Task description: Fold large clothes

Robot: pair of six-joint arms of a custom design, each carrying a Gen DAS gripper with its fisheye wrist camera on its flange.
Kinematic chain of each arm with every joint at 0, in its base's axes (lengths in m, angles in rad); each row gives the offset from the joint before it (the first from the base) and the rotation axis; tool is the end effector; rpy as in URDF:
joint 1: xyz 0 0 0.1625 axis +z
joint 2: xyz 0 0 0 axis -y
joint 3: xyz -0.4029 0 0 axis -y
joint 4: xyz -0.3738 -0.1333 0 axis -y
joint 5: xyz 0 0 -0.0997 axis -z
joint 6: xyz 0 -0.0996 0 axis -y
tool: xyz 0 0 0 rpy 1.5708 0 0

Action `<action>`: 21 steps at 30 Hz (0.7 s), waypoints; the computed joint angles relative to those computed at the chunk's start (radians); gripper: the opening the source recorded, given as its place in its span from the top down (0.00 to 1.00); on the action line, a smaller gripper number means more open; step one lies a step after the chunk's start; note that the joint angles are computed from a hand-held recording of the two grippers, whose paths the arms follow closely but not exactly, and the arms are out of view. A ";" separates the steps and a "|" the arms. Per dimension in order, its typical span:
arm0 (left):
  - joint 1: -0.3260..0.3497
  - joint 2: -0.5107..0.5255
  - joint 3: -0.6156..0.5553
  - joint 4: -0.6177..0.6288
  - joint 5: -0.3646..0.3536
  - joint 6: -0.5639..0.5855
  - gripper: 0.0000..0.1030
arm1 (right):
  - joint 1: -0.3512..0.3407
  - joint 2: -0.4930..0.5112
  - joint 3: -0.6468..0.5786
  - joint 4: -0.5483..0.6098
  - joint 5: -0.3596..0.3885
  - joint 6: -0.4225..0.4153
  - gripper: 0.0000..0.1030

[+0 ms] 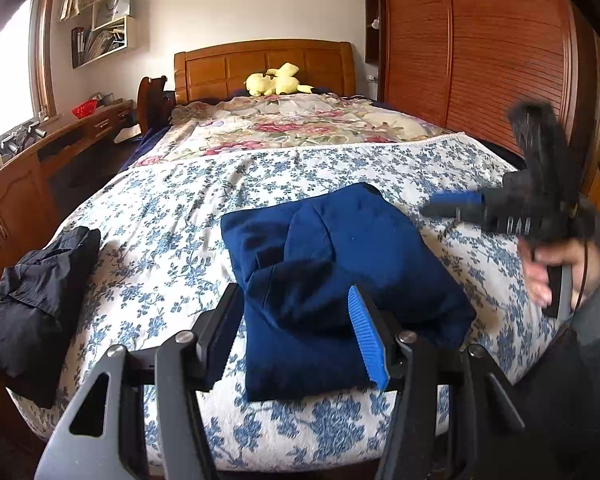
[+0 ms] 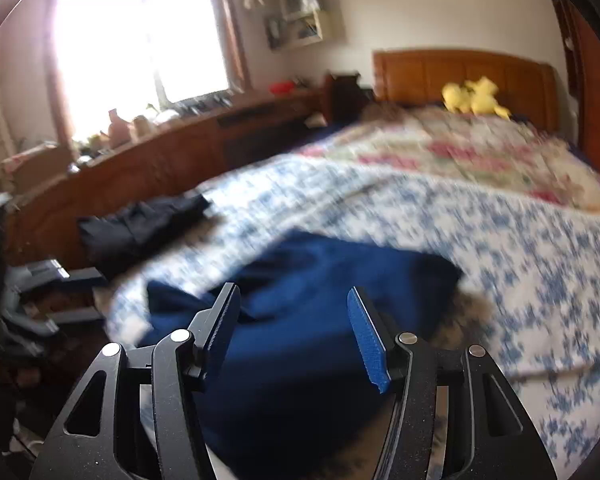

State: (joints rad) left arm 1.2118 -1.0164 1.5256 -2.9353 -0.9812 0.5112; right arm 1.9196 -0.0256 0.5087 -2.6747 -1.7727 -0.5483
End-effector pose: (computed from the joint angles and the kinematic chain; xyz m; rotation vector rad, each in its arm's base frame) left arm -0.0575 -0.6902 0.3438 0.6862 2.2376 -1.0001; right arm 0.4044 -0.7804 -0.0222 1.1158 -2.5252 0.8529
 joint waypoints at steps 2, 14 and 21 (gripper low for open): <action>0.001 0.015 -0.017 0.003 0.007 -0.001 0.48 | -0.013 -0.003 0.002 0.048 -0.030 0.008 0.48; 0.043 0.102 -0.102 0.080 0.066 -0.088 0.48 | -0.038 -0.020 0.113 0.097 -0.062 -0.009 0.48; 0.056 0.103 -0.094 0.096 0.068 -0.107 0.48 | -0.036 -0.016 0.098 0.113 -0.064 -0.015 0.48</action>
State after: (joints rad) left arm 1.2677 -0.9130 1.4315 -2.8397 -0.9128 0.4047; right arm 1.8834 -0.0414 0.6067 -2.5615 -1.8368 -0.5630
